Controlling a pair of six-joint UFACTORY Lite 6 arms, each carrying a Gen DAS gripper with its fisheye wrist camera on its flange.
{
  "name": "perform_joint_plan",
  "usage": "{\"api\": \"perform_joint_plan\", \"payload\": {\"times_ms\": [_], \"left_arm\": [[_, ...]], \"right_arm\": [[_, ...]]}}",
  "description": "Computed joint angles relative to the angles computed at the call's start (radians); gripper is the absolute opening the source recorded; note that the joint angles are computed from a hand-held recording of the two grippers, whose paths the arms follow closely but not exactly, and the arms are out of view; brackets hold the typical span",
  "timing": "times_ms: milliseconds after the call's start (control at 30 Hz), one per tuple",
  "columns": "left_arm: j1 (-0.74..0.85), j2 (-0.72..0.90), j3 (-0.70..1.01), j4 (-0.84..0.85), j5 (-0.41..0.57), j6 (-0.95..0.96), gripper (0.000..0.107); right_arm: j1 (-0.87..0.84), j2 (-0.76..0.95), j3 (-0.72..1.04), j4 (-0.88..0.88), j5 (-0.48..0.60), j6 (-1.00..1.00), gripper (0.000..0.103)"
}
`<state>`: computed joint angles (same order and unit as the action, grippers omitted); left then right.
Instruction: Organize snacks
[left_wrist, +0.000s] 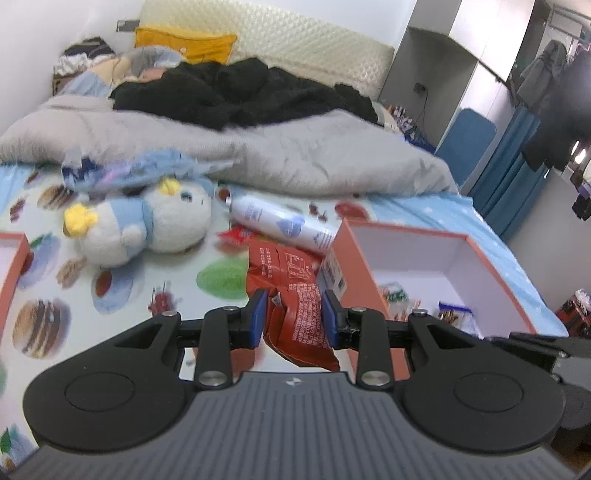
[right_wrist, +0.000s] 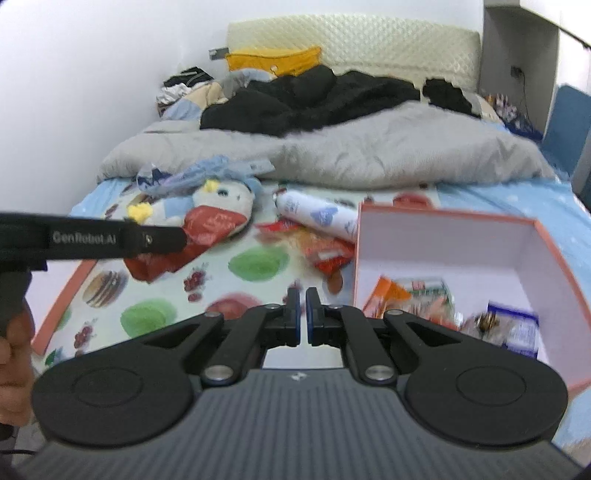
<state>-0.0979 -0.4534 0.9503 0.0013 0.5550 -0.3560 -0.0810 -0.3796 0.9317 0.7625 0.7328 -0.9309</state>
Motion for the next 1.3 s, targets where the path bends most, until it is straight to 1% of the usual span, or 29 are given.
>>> {"api": "perform_joint_plan", "payload": {"times_ms": [133, 300, 500, 533, 567, 600, 633, 700, 767, 800, 867, 900, 1167, 1233, 1267, 1300], "left_arm": [[0.010, -0.040, -0.126, -0.031, -0.022, 0.015, 0.037], [0.040, -0.112, -0.280, -0.084, -0.046, 0.057, 0.037], [0.055, -0.153, -0.403, -0.114, -0.067, 0.077, 0.037], [0.055, -0.156, -0.416, -0.116, -0.070, 0.076, 0.037], [0.059, -0.160, -0.429, -0.123, -0.072, 0.082, 0.037], [0.062, -0.165, -0.442, -0.127, -0.072, 0.086, 0.037], [0.064, -0.166, -0.450, -0.127, -0.074, 0.088, 0.037], [0.070, -0.168, -0.463, -0.131, -0.072, 0.095, 0.037], [0.077, -0.168, -0.471, -0.136, -0.069, 0.105, 0.037], [0.079, -0.167, -0.474, -0.133, -0.068, 0.105, 0.037], [0.085, -0.167, -0.480, -0.131, -0.068, 0.106, 0.037], [0.092, -0.165, -0.482, -0.135, -0.069, 0.113, 0.037], [0.102, -0.162, -0.507, -0.147, -0.072, 0.124, 0.037], [0.098, -0.167, -0.512, -0.141, -0.071, 0.115, 0.037], [0.097, -0.167, -0.515, -0.141, -0.070, 0.111, 0.037], [0.097, -0.165, -0.515, -0.142, -0.071, 0.110, 0.037]], "right_arm": [[-0.015, -0.103, -0.155, 0.016, -0.017, -0.033, 0.008], [-0.106, -0.249, -0.339, 0.070, 0.030, -0.168, 0.008], [-0.167, -0.287, -0.454, 0.121, 0.053, -0.324, 0.010], [-0.161, -0.300, -0.477, 0.125, 0.041, -0.337, 0.028], [-0.155, -0.311, -0.495, 0.127, 0.030, -0.340, 0.051], [-0.154, -0.320, -0.514, 0.139, 0.026, -0.351, 0.058], [-0.150, -0.325, -0.532, 0.152, 0.020, -0.363, 0.060], [-0.114, -0.315, -0.557, 0.150, -0.014, -0.358, 0.059], [-0.052, -0.291, -0.573, 0.136, -0.070, -0.318, 0.060], [-0.015, -0.282, -0.582, 0.129, -0.105, -0.297, 0.063], [0.042, -0.280, -0.604, 0.136, -0.175, -0.288, 0.082], [0.063, -0.277, -0.614, 0.157, -0.202, -0.309, 0.084], [0.242, -0.112, -0.608, 0.248, -0.445, -0.411, 0.083], [0.241, -0.085, -0.609, 0.347, -0.471, -0.508, 0.085], [0.237, -0.065, -0.605, 0.390, -0.472, -0.550, 0.084], [0.231, -0.037, -0.596, 0.407, -0.472, -0.564, 0.080]]}}
